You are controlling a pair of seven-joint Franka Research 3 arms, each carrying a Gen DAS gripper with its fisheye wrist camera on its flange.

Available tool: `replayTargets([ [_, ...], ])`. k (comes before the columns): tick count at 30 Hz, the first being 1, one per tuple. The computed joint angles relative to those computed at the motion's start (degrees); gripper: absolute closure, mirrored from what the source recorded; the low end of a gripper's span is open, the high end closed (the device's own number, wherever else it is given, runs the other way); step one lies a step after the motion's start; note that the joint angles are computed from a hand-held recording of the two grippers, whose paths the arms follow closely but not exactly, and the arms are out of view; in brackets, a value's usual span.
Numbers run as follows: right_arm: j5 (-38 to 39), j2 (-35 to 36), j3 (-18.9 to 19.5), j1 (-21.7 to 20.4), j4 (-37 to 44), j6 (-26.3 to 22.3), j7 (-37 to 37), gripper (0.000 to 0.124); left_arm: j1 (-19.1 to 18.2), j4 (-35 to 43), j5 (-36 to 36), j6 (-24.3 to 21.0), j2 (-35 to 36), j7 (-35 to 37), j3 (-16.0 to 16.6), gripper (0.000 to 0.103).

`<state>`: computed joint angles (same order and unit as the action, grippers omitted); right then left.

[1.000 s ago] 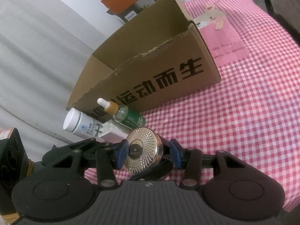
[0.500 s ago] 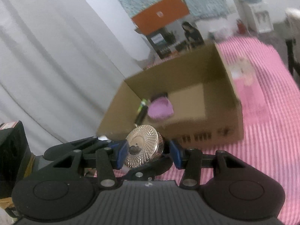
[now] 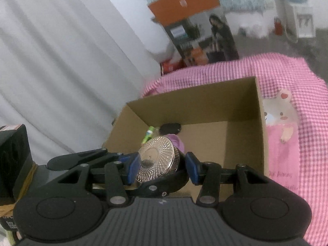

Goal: Organize rigid objects
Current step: 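Lift the gold-lidded jar with the right gripper and carry it over the box, then lower the jar into the box and open the right gripper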

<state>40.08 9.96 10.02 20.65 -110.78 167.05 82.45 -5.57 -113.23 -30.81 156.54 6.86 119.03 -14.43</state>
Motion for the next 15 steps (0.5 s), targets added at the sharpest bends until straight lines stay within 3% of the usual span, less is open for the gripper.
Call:
replayTargets([
  [5,-8.2,6.8,-3.0,-0.4,9.6,-8.8,5.9,0.072,-0.3,8.9,8.1,-5.7,7.4,-10.2,0.9,0.047],
  [15,-13.1,18.5,-3.1,-3.3,26.0,-21.4,8.4,0.072,0.6,20.5,18.1,-11.6,17.1,-22.2,0.0,0.047],
])
